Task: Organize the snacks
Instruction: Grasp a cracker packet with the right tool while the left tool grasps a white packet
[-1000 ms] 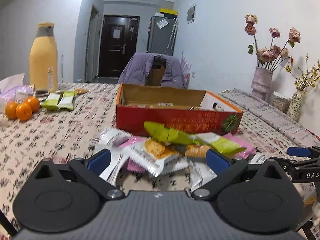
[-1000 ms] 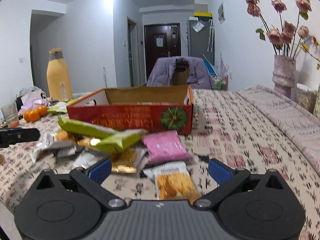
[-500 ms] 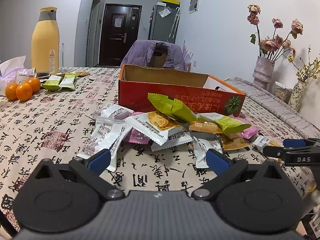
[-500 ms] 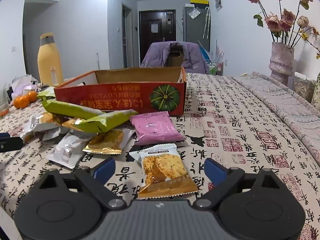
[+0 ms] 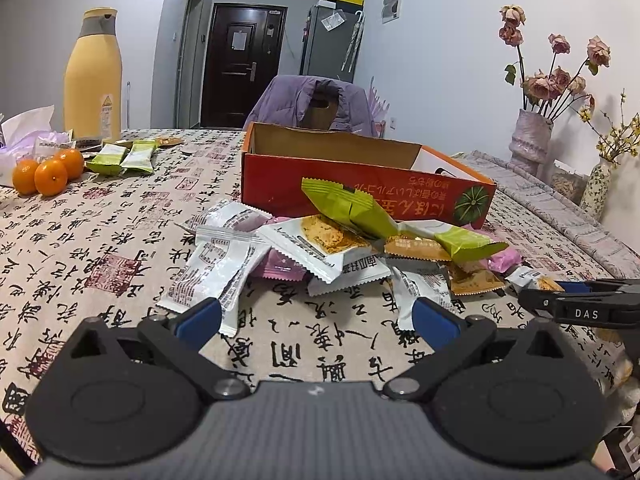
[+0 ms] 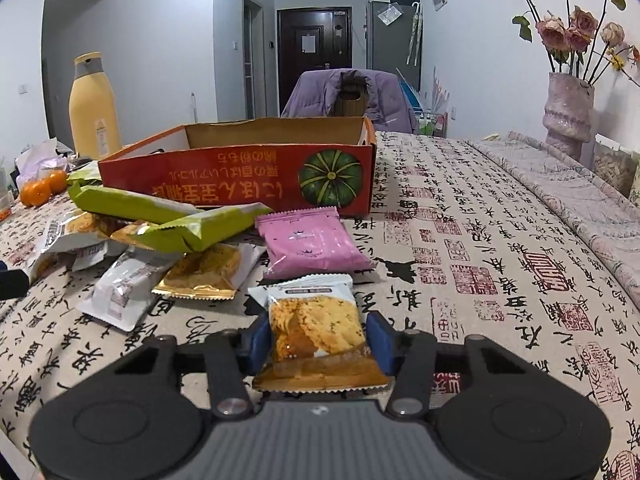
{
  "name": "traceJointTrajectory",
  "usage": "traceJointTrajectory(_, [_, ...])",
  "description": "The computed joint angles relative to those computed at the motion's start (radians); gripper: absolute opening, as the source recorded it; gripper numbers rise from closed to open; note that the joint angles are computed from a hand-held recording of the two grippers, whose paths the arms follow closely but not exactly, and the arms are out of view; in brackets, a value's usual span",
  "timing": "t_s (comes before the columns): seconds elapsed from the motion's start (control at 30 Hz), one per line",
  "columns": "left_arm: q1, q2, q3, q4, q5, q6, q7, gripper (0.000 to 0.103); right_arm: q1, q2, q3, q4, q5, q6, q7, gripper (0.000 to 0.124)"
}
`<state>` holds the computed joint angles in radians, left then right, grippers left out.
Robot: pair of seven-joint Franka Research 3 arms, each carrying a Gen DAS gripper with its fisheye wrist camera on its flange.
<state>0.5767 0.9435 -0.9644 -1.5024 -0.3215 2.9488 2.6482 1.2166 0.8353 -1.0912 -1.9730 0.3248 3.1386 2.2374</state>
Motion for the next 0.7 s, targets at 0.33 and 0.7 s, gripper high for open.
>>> traceJointTrajectory(0.33, [-0.016,-0.005,0.019,0.022,0.007,-0.001,-0.019,0.103,0.047,0.033,-0.034,-0.027,0.076,0.066,-0.02,0.045])
traceJointTrajectory(0.7, [-0.225,-0.027,0.267,0.215,0.049,-0.067,-0.132,0.103,0.078,0.065,-0.054,-0.026,0.19,0.077,-0.092,0.045])
